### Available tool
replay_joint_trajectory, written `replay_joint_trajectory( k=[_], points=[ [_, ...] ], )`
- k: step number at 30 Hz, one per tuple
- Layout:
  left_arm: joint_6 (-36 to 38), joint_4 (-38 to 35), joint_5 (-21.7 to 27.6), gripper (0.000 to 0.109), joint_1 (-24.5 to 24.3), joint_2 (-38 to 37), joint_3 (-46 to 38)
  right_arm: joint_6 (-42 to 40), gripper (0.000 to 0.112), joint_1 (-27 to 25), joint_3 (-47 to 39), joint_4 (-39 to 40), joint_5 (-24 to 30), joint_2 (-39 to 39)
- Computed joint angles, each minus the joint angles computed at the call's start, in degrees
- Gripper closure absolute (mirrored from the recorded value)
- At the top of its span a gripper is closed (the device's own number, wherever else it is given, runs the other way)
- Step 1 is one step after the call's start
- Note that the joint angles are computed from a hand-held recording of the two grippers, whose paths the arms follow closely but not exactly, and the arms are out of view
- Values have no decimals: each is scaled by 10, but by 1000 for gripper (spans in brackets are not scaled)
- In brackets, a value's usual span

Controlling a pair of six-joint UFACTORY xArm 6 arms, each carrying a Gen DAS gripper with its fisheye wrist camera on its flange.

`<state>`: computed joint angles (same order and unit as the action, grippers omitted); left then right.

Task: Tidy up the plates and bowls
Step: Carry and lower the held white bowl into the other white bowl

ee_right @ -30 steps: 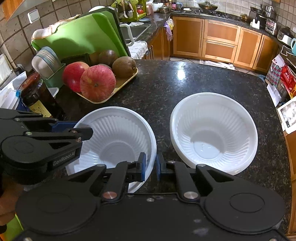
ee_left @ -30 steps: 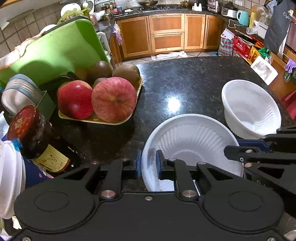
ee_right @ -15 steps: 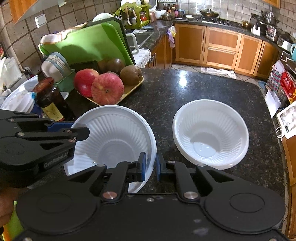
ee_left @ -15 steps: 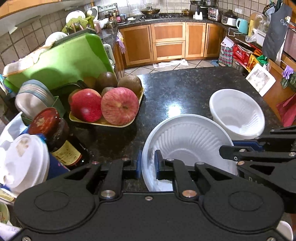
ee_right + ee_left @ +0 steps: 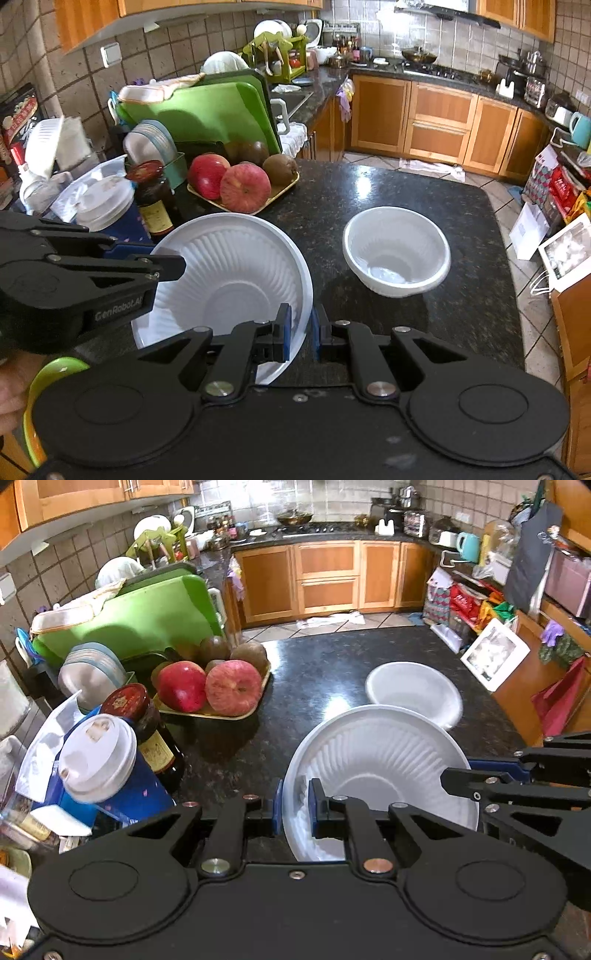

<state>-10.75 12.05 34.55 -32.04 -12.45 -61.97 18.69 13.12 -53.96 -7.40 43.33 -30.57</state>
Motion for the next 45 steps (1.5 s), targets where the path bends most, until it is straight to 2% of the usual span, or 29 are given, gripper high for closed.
replay_joint_trajectory(
  k=[10, 19, 31, 39, 41, 45],
  points=[
    [-11, 9, 0, 90, -45, -96, 90, 60, 99, 44, 89, -56, 72, -168],
    [-27, 17, -2, 90, -84, -116, 134, 121, 98, 79, 159, -98, 131, -271],
    [-18, -30, 23, 90, -91, -100, 140, 102, 98, 42, 222, -32, 114, -301],
    [-6, -34, -4, 87, -90, -93, 156, 78, 95, 26, 234, -12, 98, -297],
    [-5, -34, -14, 80, -87, -94, 160, 74, 95, 23, 236, -10, 94, -294],
    [-2, -32, -31, 79, -86, -97, 168, 82, 95, 21, 245, -26, 83, -293]
  ],
)
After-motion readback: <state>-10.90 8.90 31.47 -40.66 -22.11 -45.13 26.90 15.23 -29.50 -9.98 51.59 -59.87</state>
